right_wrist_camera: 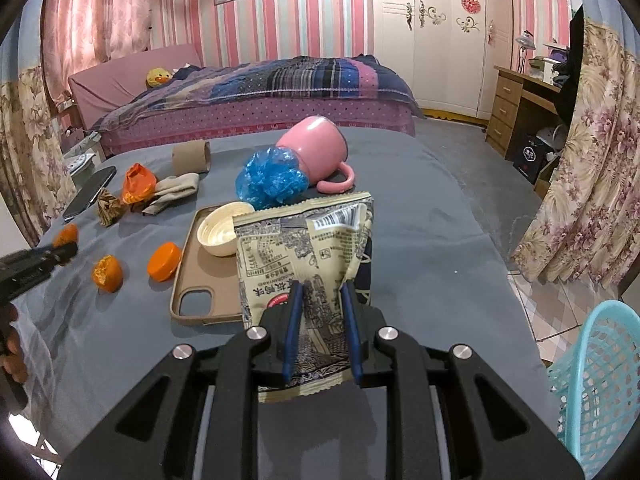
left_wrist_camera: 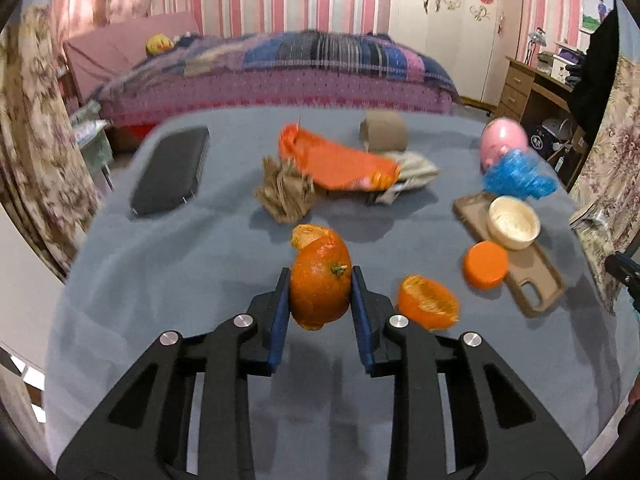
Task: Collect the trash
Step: 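Carry the orange peel and snack wrapper over the light-blue basket with both tools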
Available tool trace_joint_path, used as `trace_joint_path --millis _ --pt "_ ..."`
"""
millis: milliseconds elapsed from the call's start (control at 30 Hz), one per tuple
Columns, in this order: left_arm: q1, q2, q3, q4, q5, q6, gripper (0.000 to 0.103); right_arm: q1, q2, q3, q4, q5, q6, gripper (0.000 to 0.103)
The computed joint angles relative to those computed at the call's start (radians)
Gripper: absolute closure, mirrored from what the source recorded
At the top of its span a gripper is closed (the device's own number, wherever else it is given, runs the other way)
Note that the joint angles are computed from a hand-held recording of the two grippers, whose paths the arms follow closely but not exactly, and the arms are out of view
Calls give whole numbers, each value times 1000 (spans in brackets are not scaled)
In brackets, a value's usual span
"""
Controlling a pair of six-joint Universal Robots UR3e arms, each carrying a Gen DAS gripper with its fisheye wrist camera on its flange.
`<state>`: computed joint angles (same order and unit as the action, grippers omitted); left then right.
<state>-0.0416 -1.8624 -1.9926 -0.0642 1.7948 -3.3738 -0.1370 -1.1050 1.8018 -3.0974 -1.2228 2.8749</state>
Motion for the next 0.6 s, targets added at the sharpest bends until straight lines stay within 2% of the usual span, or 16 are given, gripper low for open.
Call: trace_joint_path --millis 267,400,600 --pt "-136 127 -1 -29 53 -40 76 -88 -138 132 -34 33 -37 82" --pt "-204 112 61 -49 50 -64 76 -183 -226 216 -27 69 -83 82" --pt "-323 9 213 -88 56 -107 76 -393 -360 339 14 145 -204 82"
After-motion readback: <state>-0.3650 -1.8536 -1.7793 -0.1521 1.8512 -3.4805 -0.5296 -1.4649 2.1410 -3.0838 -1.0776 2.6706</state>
